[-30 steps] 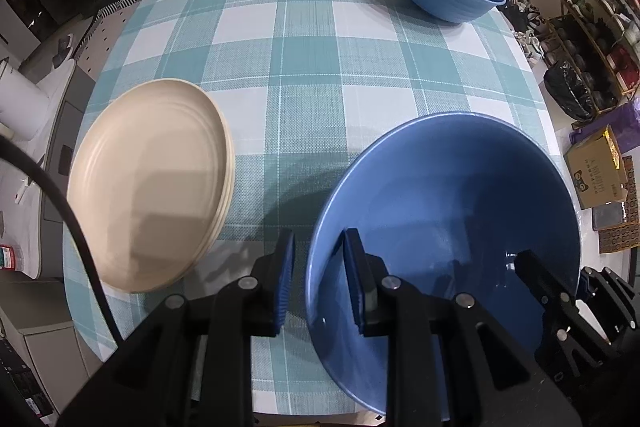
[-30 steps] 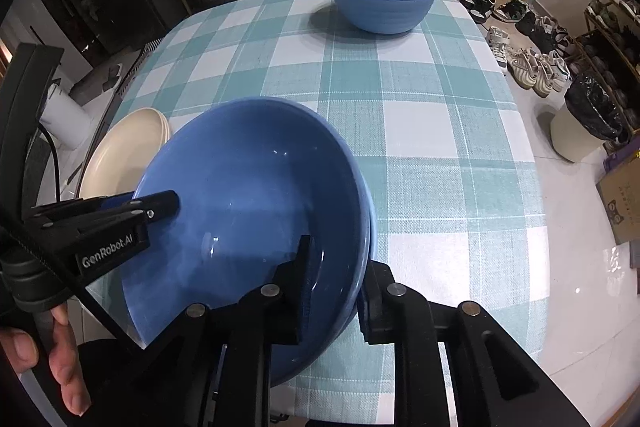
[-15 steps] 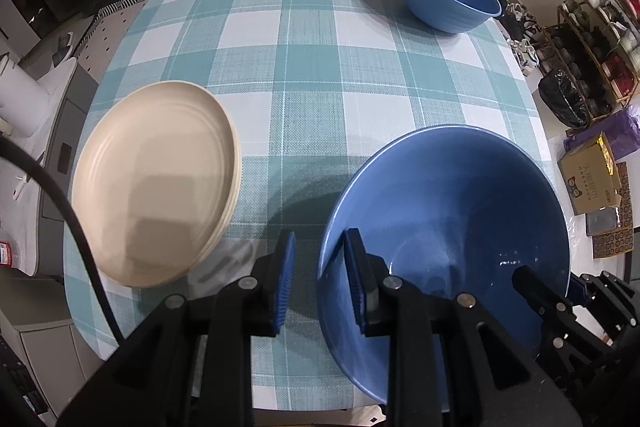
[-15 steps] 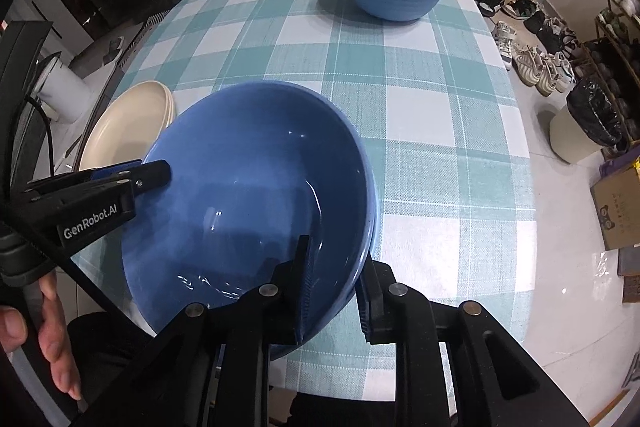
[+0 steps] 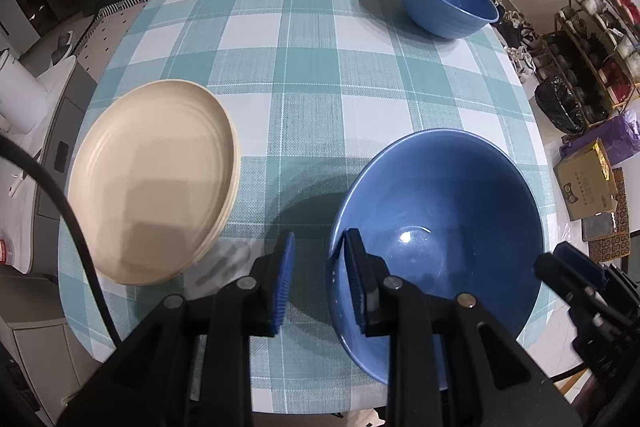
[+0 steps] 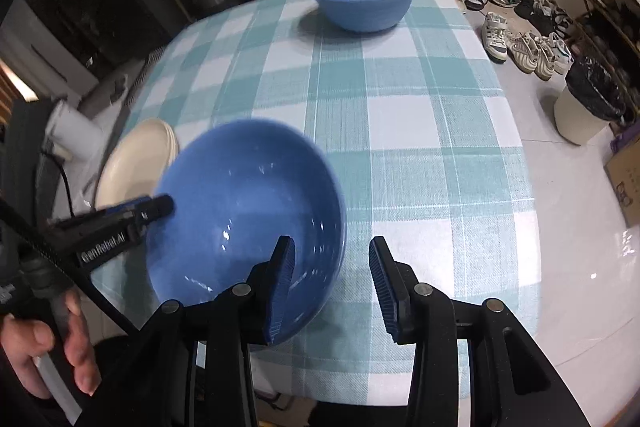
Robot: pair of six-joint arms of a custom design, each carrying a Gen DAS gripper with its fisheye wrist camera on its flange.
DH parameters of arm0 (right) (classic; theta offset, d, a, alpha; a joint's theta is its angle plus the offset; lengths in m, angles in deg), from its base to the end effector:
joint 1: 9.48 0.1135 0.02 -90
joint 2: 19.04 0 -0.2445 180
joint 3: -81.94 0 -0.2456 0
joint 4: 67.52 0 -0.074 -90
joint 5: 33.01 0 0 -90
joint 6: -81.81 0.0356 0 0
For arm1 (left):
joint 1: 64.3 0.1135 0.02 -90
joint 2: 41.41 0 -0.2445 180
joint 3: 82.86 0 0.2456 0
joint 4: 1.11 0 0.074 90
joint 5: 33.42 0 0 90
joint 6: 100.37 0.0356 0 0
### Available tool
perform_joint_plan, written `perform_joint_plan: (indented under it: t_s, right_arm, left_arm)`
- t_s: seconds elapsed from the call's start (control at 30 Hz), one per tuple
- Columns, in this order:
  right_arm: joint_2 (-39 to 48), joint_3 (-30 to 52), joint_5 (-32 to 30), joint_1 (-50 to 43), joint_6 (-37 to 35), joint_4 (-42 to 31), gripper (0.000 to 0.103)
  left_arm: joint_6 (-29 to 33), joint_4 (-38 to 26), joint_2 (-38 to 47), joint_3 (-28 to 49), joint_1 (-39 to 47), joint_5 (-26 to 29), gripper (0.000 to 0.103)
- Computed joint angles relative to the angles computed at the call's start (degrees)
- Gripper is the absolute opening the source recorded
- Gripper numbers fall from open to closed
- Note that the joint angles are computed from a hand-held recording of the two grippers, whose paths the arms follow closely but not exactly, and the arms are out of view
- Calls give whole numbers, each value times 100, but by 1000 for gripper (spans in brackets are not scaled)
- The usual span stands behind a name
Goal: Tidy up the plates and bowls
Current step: 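Raise both tools up and away from the nested blue bowls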
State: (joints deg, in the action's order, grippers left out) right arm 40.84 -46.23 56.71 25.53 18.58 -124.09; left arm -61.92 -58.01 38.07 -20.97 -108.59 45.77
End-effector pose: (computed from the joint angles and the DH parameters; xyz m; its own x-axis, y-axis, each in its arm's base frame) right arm 0.1534 0.1077 0.1916 -0.9199 -0.0944 -0.3807 -0.1805 0.9637 0.1970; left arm 0.1755 -0.1618 0.1747 -0.9380 -0.1597 -0.3078 -0.1360 0.9859 -0.0970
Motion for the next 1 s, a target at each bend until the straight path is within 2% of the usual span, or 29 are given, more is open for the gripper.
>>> perform_joint_plan:
  t_s: [0.1,0.17,0.23,0.3,0.43,0.5,0.57,0.6,0.7,0.77,0.83,0.9,0.93,1.0]
  right_arm:
    - [-437,-273,-260,-144,54,311,39]
    - [-866,-525,-337,-147,79,596,39]
    - [-1239,-681,-108,28,89,759,41]
    - [-1566,-799,205,286,73,893,50]
    - [-2308,-1075,701,812,119,1155,53]
    - [-2632,-1216,1002,1105,252,1265,61]
    - [-2978,-1364,1510,1512,432,1349,73]
    - [-3147,-1412,1702,1674,503,1320,75]
    - [-3778,-1651,2307,2376,630,1345,80]
    - [-3974,-1726,3164,3118,856,1281,85]
    - [-4078,-1763,3669,3548,1124,1190,87]
    - [-4192,-1829,3795,3717,1321,1168,87]
    - [-4217,-1855,3885,3803,1401,1155,87]
    - [-4275,-1911,4315,4138,1658,1063,87]
  left_arm:
    - [-73,-5,-149,-61,-154,-317,31]
    - [-118,-22,-326,-117,-253,-564,38]
    - [-178,17,-588,-226,-279,-679,48]
    - [-321,47,-956,-378,-337,-834,49]
    - [-640,-10,-1529,-544,-591,-1107,49]
    - [-807,-157,-1695,-536,-933,-1512,49]
    - [-1026,-510,-1730,-416,-1384,-2076,49]
    - [-1185,-668,-1783,-393,-1593,-2352,49]
    - [-1959,-1179,-2119,-433,-2336,-3192,51]
    - [-2564,-1558,-2242,-431,-2747,-3587,54]
    - [-3242,-2044,-2211,-358,-3245,-4053,57]
    - [-3787,-2581,-1919,-164,-3631,-4417,71]
    - [-4087,-2861,-1745,-60,-3799,-4603,86]
    - [-5325,-3818,-1154,210,-4349,-5180,93]
